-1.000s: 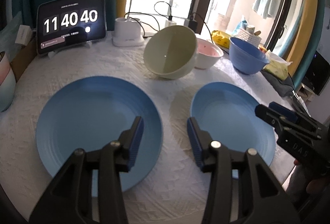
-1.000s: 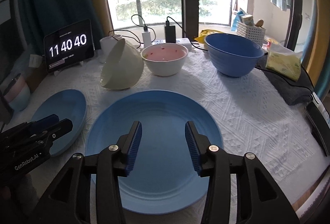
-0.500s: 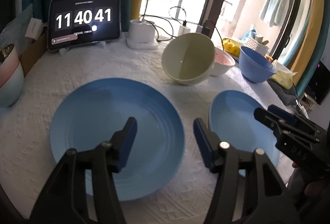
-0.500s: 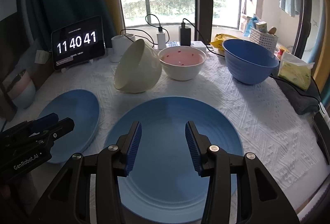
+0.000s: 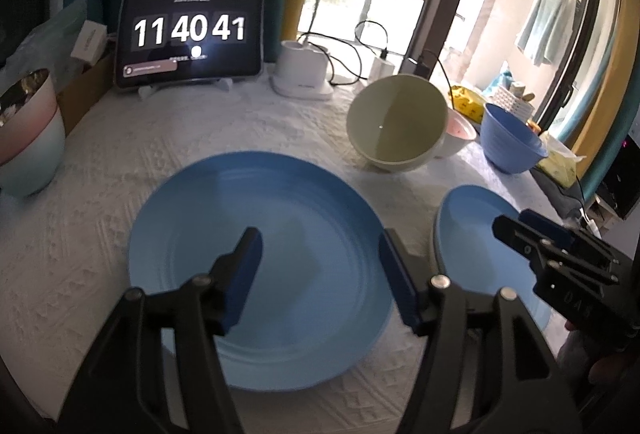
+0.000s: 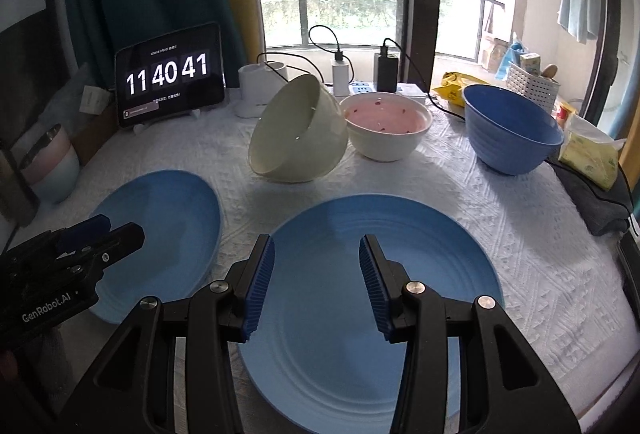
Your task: Organize plates and bowls
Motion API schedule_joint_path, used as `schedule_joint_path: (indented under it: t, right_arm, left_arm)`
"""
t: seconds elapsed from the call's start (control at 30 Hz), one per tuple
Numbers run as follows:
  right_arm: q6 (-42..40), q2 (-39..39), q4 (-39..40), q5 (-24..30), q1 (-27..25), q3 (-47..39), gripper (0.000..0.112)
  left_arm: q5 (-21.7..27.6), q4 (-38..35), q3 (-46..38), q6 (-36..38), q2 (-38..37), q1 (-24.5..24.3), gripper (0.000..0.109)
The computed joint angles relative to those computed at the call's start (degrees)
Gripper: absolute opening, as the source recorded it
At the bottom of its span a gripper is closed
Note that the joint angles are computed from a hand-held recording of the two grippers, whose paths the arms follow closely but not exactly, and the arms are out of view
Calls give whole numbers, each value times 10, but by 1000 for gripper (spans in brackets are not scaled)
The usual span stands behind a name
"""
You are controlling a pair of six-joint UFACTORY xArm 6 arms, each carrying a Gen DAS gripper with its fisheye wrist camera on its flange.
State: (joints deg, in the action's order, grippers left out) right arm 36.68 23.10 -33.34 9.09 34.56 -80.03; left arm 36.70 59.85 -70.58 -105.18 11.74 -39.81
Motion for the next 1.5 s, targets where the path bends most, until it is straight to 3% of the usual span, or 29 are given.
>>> schedule_joint_path:
  t: [0.97,1.5]
  right_arm:
    - [-125,80,112,36,48,-101,47]
    - [-215,152,197,89,76,-195,47]
  left_arm:
    - [21,25,97,-65,-73,30,62]
    - [57,10,154,-84,-108,42,62]
